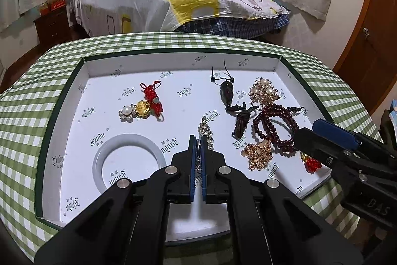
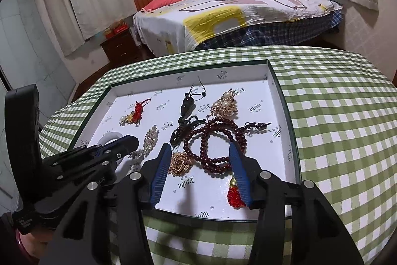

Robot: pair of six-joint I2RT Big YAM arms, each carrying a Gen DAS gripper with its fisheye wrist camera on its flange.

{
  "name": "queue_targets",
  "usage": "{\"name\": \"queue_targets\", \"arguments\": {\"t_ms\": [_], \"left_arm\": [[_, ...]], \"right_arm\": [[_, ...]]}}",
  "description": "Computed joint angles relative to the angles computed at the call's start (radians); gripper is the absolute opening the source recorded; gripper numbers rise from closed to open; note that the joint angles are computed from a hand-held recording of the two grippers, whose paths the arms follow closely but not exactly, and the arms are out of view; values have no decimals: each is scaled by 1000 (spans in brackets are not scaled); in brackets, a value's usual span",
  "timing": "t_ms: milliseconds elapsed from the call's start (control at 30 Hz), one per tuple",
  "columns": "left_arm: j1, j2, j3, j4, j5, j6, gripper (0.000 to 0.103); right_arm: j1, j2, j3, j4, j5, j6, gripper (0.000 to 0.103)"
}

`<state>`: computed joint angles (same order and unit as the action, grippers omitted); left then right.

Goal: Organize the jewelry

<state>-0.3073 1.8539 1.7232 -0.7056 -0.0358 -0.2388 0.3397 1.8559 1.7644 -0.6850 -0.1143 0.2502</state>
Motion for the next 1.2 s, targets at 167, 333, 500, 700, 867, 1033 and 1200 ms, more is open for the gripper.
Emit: {"name": "queue_targets", "arguments": {"t_ms": [167, 333, 500, 700, 867, 1033, 1200], "left_arm": [[-2, 6, 6, -2, -4, 4, 4], [-6, 5, 3, -1, -13, 14, 15], [-9, -15, -20, 35, -46, 12, 50], [-11, -50, -41, 44, -85, 14, 74], [-17, -100, -86, 45, -126, 12, 88], [-32, -149, -133, 29, -213, 9, 93], [-47, -206, -189, 11, -279, 6, 95]], "right_arm": [[-4, -6, -12, 6, 2, 2, 48], [-4, -11, -16, 8, 7, 3, 48], [-6, -18, -24, 11, 15, 5, 50], [-8, -35, -40, 13, 33, 13, 57], [3, -72, -70, 24, 77, 12, 68], [19, -112, -107, 27, 152, 11, 77], [32, -138, -144, 4, 202, 17, 78]]}}
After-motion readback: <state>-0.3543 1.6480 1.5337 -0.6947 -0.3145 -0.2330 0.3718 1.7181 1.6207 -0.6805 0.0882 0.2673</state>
